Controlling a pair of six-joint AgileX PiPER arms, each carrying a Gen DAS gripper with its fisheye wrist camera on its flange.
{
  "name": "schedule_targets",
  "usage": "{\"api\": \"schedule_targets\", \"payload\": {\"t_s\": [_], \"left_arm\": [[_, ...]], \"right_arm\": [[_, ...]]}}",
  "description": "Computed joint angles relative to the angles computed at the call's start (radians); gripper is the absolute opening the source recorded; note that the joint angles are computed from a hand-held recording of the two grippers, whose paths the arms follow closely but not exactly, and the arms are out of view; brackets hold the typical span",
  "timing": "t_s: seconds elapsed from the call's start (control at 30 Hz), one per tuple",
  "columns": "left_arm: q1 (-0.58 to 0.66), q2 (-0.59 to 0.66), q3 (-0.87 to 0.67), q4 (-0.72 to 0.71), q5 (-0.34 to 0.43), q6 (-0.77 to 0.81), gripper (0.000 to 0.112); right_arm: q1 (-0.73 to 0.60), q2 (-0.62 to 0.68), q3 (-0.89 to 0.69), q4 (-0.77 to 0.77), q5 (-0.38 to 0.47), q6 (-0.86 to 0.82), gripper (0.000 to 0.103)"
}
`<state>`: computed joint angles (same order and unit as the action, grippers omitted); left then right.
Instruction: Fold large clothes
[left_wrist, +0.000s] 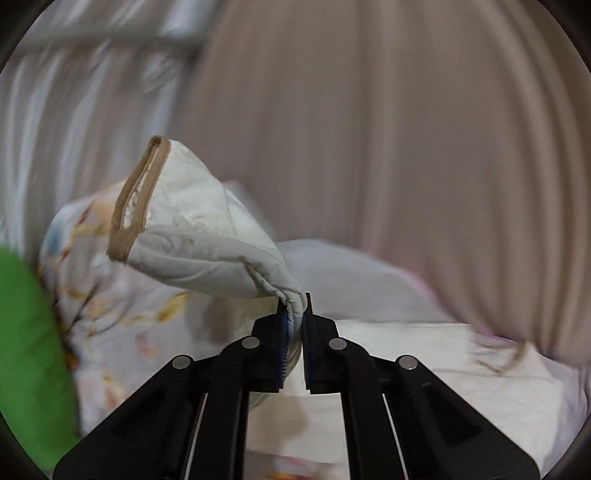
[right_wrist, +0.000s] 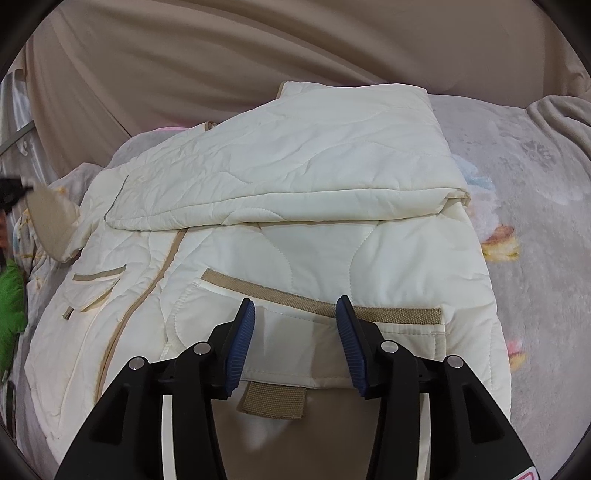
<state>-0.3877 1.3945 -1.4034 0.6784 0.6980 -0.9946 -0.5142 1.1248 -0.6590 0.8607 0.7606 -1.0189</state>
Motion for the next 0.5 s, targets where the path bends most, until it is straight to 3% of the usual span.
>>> {"api": "schedule_targets", "payload": {"t_s": [0.17,0.33,0.37,0.4,0.47,0.5], "left_arm": [[-0.400,0.220,-0.286,0.071,0.102,0.017,0.006],[-0.564,0.585,-0.606,-0.092,0.153,0.128,0.012],[-0.576,0.658,-0.667,-0.112,0.171,0.146,0.022],[-0.597,0.748,-0.747,-0.118,0.220,0.160,0.040],[-0.622,0.837,-0.810,-0.141,0.265,0.186,0.056],[-0.632,0.847,-0.788,-0.121,0.260,0.165,0.057]], "right_arm": [[-0.003,-0.004,0.001,0.004,0.004,-0.001,0.044],[-0.015,-0.002,-0.003,0.015,0.020,-0.009,0.044],[-0.020,-0.001,-0.004,0.020,0.027,-0.015,0.045],[-0.025,0.003,-0.007,0.025,0.033,-0.020,0.046],[-0.030,0.004,-0.006,0.032,0.038,-0.027,0.048],[-0.034,0.004,-0.006,0.038,0.043,-0.033,0.050]]}}
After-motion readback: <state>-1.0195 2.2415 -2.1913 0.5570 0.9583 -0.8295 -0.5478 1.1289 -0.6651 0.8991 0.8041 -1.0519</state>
